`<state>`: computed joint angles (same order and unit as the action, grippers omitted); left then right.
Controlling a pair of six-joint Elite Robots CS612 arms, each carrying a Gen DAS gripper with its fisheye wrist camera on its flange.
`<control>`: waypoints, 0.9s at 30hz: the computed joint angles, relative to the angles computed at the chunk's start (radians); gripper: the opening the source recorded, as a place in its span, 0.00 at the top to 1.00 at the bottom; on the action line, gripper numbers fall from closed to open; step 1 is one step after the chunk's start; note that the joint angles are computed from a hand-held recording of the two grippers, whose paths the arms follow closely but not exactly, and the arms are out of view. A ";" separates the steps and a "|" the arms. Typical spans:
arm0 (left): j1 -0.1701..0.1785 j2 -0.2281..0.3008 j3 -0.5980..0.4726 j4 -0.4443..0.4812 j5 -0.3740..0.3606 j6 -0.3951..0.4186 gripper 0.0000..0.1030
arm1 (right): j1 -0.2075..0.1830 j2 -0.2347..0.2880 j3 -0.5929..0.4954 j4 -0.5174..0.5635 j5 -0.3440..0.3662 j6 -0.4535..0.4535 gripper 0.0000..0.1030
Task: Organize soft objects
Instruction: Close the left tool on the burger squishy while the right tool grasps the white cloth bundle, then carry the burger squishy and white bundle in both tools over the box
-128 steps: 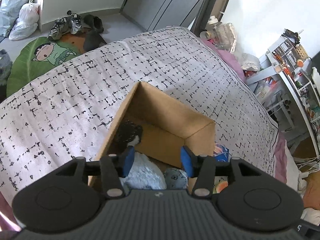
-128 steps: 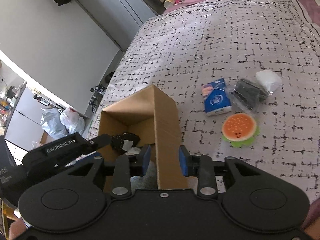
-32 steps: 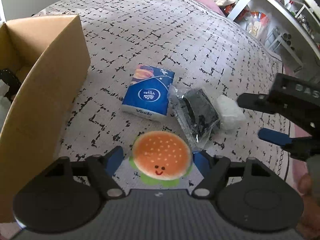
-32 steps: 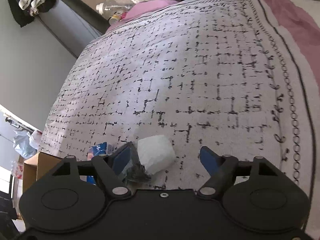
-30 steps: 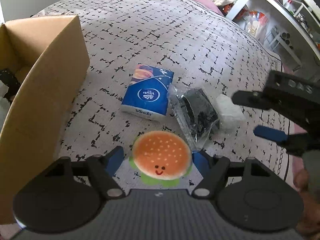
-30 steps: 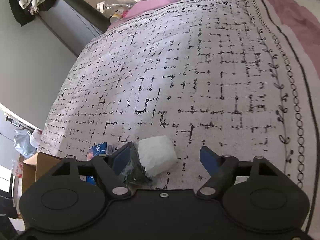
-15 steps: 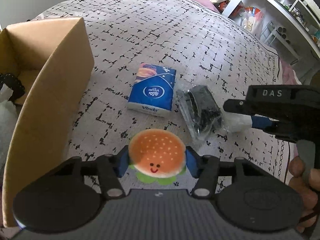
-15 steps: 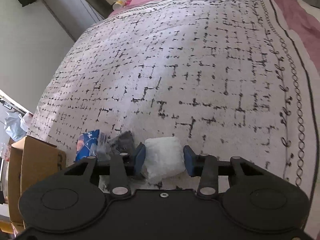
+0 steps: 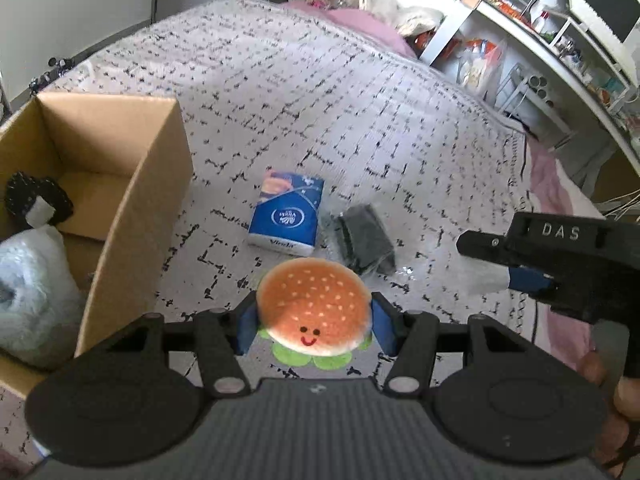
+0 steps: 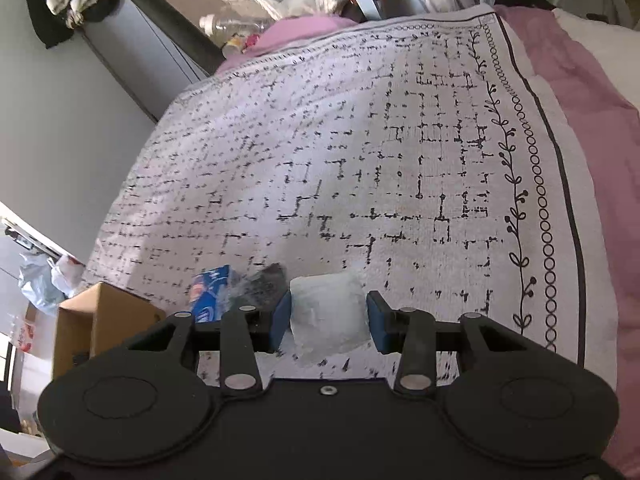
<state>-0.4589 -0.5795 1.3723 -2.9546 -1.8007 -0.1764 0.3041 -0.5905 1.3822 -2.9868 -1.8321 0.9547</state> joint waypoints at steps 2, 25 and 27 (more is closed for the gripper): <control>0.003 -0.009 0.011 -0.008 -0.008 -0.006 0.45 | 0.006 -0.008 0.009 -0.019 -0.005 0.005 0.60; 0.046 -0.091 0.085 -0.078 -0.025 -0.025 0.45 | 0.045 -0.024 0.001 -0.072 0.002 -0.029 0.60; 0.054 -0.096 0.086 -0.082 -0.021 -0.032 0.45 | 0.047 -0.022 -0.004 -0.081 0.006 -0.055 0.60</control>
<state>-0.4052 -0.6750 1.4578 -3.0370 -1.8214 -0.2079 0.3510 -0.6122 1.3784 -3.0674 -1.8262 0.8999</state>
